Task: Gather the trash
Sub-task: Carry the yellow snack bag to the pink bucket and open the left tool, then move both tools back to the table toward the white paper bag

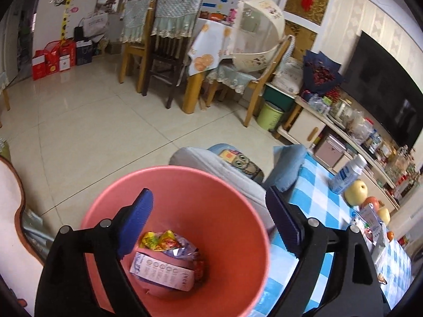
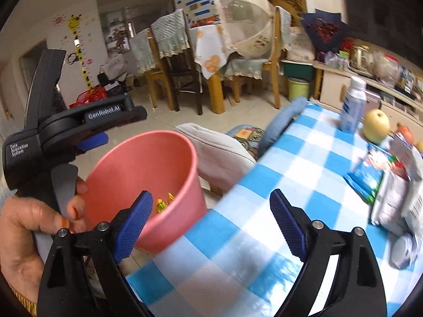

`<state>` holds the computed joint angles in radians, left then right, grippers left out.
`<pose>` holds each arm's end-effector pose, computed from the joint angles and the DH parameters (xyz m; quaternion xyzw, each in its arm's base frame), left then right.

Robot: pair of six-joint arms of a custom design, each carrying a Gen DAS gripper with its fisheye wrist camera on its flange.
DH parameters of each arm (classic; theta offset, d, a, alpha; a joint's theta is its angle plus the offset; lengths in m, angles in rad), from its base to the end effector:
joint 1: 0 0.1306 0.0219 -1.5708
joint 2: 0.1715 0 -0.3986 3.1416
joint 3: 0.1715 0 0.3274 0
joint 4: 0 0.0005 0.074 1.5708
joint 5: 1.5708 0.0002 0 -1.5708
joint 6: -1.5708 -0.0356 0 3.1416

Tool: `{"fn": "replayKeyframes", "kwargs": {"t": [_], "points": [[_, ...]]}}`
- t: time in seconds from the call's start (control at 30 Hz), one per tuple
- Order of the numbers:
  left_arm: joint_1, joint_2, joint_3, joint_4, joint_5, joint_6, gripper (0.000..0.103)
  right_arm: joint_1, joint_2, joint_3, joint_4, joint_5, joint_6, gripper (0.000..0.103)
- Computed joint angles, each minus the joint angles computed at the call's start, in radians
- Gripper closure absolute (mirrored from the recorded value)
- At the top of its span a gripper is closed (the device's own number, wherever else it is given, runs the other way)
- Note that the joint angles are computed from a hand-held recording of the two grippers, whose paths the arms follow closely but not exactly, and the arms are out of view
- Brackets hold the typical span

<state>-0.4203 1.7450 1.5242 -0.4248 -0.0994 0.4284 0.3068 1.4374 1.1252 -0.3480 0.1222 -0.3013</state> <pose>0.5159 -0.2272 0.3679 -0.0258 0.8937 -0.1430 0.4245 0.4160 0.1267 0.3611 0.0244 0.8965 0.0791 0.4352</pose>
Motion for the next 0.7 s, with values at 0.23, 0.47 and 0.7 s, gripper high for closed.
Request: {"fn": "replayKeyframes", "kwargs": {"t": [0.23,0.47,0.7], "points": [[-0.071,0.001,0.0,0.054,-0.028,-0.112,0.015,-0.025,-0.083,-0.089,-0.007,0.035,0.004,0.013],[-0.147,0.009,0.002,0.094,-0.077,-0.249,0.014,-0.058,-0.151,-0.149,-0.021,0.05,0.013,0.012],[-0.197,0.028,0.017,0.095,-0.116,-0.314,0.01,-0.102,-0.209,-0.204,-0.022,0.049,0.012,0.008]]}}
